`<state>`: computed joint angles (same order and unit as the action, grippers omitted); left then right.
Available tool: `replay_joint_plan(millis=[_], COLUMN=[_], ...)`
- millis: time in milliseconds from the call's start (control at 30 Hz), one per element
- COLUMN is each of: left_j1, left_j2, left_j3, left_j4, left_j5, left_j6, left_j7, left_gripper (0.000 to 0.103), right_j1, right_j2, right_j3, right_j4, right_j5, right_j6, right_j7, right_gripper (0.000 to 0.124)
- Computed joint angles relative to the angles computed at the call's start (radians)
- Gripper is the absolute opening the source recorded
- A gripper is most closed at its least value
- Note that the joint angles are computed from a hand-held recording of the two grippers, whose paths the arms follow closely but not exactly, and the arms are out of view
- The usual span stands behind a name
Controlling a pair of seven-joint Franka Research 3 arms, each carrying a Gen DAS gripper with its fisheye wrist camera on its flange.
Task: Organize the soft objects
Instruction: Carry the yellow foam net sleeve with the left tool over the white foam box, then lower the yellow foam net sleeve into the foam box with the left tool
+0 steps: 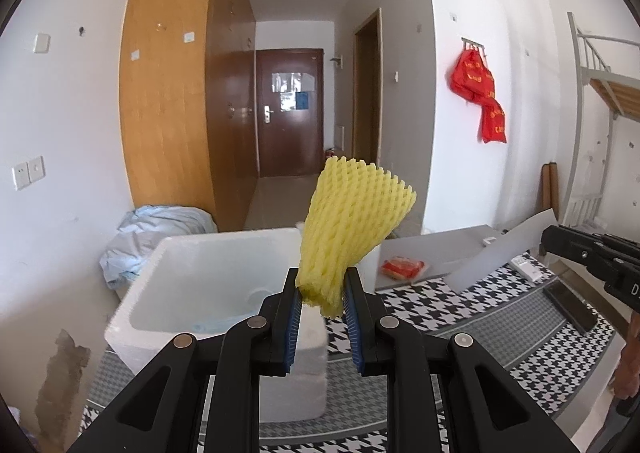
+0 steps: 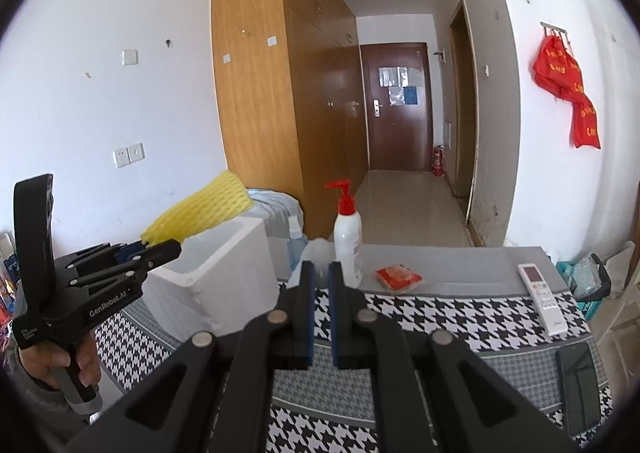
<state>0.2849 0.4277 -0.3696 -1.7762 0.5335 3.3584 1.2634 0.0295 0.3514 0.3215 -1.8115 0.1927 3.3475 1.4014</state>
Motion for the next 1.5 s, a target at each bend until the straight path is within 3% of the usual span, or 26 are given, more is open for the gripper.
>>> replay_joint_plan(millis=[300,767,1033,1500], left_j1=[-0.113,-0.235,-0.275,-0.326], left_j2=[-0.01,-0.034,-0.052,-0.079], left_j3=[0.156,0.317,0.377,0.467], left_j4=[0.017,-0.009,-0.031,-0.086], left_j5=[-0.062,-0.153,-0.205,-0.313], left_j6=[0.01,0.021,0.03,0.06], left_j7=[-0.005,0.013,0.032,0.083], left_gripper=[0.022,0.022,0.022,0.022], right_j1=[0.008,0.015,0.012,0.13], right_j2=[0.052,0.12,0.15,0.211], right_j3=[0.015,0.061,0.099,0.022], right_j4=[0.089,0.205,0.254,0.386], right_j5=[0.005,0.067,0.115,0.192], right_j6=[-0.029,-0.085,-0.104,-0.181], right_j7=[-0.027,-0.147,-0.226,-0.305], right_gripper=[0.008,0.008,0.008,0.008])
